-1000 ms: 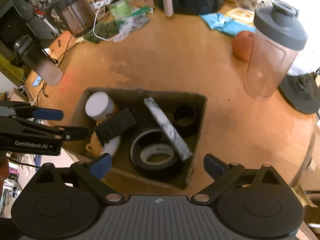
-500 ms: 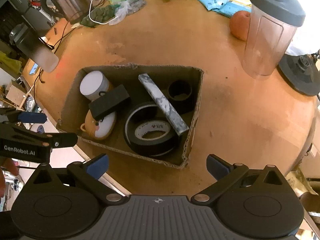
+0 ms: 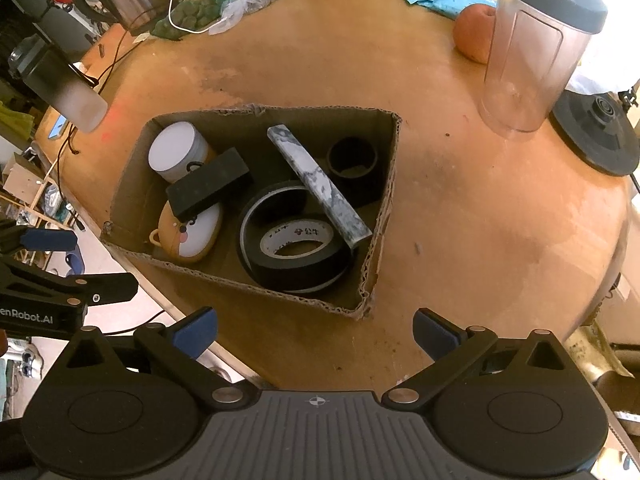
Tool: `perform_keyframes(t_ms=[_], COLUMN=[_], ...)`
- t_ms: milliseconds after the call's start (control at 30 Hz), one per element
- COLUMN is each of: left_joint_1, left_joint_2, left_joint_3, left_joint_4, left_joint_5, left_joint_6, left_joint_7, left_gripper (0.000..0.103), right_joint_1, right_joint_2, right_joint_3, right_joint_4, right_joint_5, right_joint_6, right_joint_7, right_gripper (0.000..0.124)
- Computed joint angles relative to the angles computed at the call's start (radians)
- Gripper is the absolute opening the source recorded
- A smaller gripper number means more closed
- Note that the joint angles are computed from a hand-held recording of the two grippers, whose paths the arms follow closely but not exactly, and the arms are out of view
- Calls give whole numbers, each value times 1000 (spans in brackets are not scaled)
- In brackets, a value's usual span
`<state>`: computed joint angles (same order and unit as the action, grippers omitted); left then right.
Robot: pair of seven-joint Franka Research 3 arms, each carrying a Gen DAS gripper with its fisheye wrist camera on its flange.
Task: Organize rigid objects
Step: 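Withdraw both grippers from the box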
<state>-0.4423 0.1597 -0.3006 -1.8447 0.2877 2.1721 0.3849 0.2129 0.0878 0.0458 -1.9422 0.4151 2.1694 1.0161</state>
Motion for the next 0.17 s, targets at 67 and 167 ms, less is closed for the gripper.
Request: perform_keyframes(t_ms=[67, 167], left_joint_1=[2, 3], left_joint_2=[-9, -9], left_joint_3=[1, 0], left_joint_4=[-14, -12], left_joint_5=[-4, -2], left_joint_6=[16, 14], left_joint_7=[-5, 4], left_gripper=[103, 103], right_joint_1=[0, 0], right_joint_2=[-2, -6], right_joint_3=[0, 0], right_joint_4=[-2, -7], right_joint_5=[1, 5], right_joint_6=[2, 9], right_joint_7=[-2, -5], right_gripper=[103, 103])
